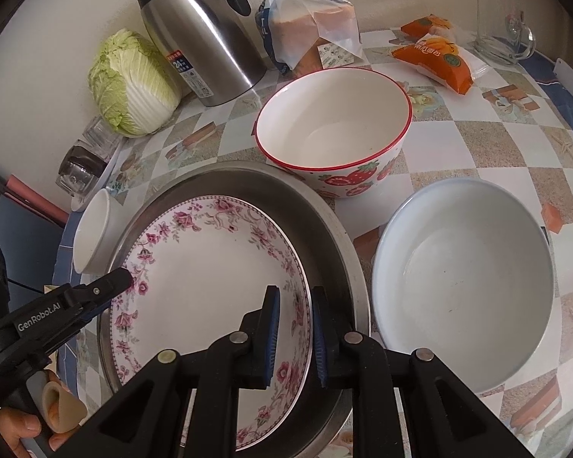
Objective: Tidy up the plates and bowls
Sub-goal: 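Lower the pink-floral plate into the steel basin with both tools, then open both tools to release the plate inside the basin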
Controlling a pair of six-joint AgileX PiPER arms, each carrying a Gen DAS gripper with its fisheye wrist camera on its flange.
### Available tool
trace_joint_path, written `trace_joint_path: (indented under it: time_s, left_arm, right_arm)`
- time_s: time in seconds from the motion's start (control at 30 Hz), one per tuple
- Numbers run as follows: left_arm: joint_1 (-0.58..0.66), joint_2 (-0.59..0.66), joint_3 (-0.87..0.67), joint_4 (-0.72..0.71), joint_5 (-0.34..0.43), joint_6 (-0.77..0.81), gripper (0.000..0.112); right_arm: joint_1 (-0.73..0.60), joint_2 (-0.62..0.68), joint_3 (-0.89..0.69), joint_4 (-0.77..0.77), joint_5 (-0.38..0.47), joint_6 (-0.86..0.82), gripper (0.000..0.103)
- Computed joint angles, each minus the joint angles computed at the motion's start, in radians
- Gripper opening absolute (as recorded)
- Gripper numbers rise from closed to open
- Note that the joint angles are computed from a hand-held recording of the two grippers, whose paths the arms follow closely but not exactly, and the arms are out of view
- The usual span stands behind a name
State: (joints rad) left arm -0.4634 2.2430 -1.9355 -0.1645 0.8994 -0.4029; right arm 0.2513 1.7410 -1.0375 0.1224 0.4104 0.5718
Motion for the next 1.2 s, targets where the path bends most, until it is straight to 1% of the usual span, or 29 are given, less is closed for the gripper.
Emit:
trace_joint_path:
  time_s: [0.23, 0.43, 0.5, 0.57, 0.67, 0.73, 0.77, 0.8, 0.83, 0.87, 0.9, 0.97, 1.0, 1.07, 1.17, 1.2]
  left_arm:
    - [-0.005, -0.019, 0.002, 0.018, 0.006, -0.004, 0.027]
    - [-0.018, -0.052, 0.007, 0.062, 0.012, -0.019, 0.028]
    - [-0.027, -0.066, 0.012, 0.095, 0.014, -0.035, 0.039]
    - [-0.035, -0.076, 0.015, 0.126, 0.017, -0.048, 0.042]
    - [-0.044, -0.077, 0.006, 0.154, 0.038, -0.052, 0.045]
    - [-0.051, -0.072, -0.004, 0.173, 0.055, -0.057, 0.050]
    - [-0.053, -0.068, -0.009, 0.178, 0.062, -0.058, 0.052]
    - [-0.057, -0.064, -0.015, 0.184, 0.072, -0.059, 0.052]
    - [-0.059, -0.058, -0.024, 0.189, 0.084, -0.057, 0.052]
    - [-0.064, -0.049, -0.038, 0.197, 0.098, -0.056, 0.053]
    - [-0.069, -0.042, -0.048, 0.208, 0.112, -0.056, 0.054]
    - [-0.080, -0.028, -0.072, 0.238, 0.142, -0.062, 0.055]
    - [-0.086, -0.022, -0.082, 0.252, 0.155, -0.063, 0.055]
    - [-0.095, -0.015, -0.096, 0.270, 0.168, -0.059, 0.057]
    - [-0.102, -0.011, -0.103, 0.286, 0.172, -0.060, 0.072]
    - [-0.105, -0.011, -0.104, 0.291, 0.173, -0.060, 0.072]
  right_arm:
    - [0.011, -0.029, -0.002, -0.085, 0.016, 0.068, 0.019]
    - [0.030, -0.068, -0.004, -0.191, 0.039, 0.155, 0.019]
    - [0.041, -0.082, -0.005, -0.241, 0.051, 0.202, 0.019]
    - [0.052, -0.093, -0.009, -0.295, 0.068, 0.253, 0.019]
    - [0.061, -0.106, -0.012, -0.342, 0.091, 0.296, 0.019]
    - [0.066, -0.108, -0.017, -0.363, 0.109, 0.314, 0.025]
    - [0.071, -0.107, -0.022, -0.376, 0.120, 0.326, 0.032]
    - [0.074, -0.105, -0.026, -0.389, 0.129, 0.338, 0.041]
    - [0.076, -0.103, -0.028, -0.395, 0.136, 0.344, 0.047]
    - [0.077, -0.102, -0.030, -0.401, 0.138, 0.349, 0.056]
    - [0.079, -0.101, -0.031, -0.406, 0.141, 0.353, 0.060]
    - [0.083, -0.099, -0.035, -0.410, 0.149, 0.353, 0.063]
    - [0.084, -0.098, -0.037, -0.411, 0.152, 0.351, 0.066]
    - [0.085, -0.094, -0.040, -0.406, 0.155, 0.345, 0.070]
    - [0.083, -0.088, -0.042, -0.402, 0.161, 0.339, 0.076]
    - [0.083, -0.088, -0.041, -0.404, 0.161, 0.341, 0.077]
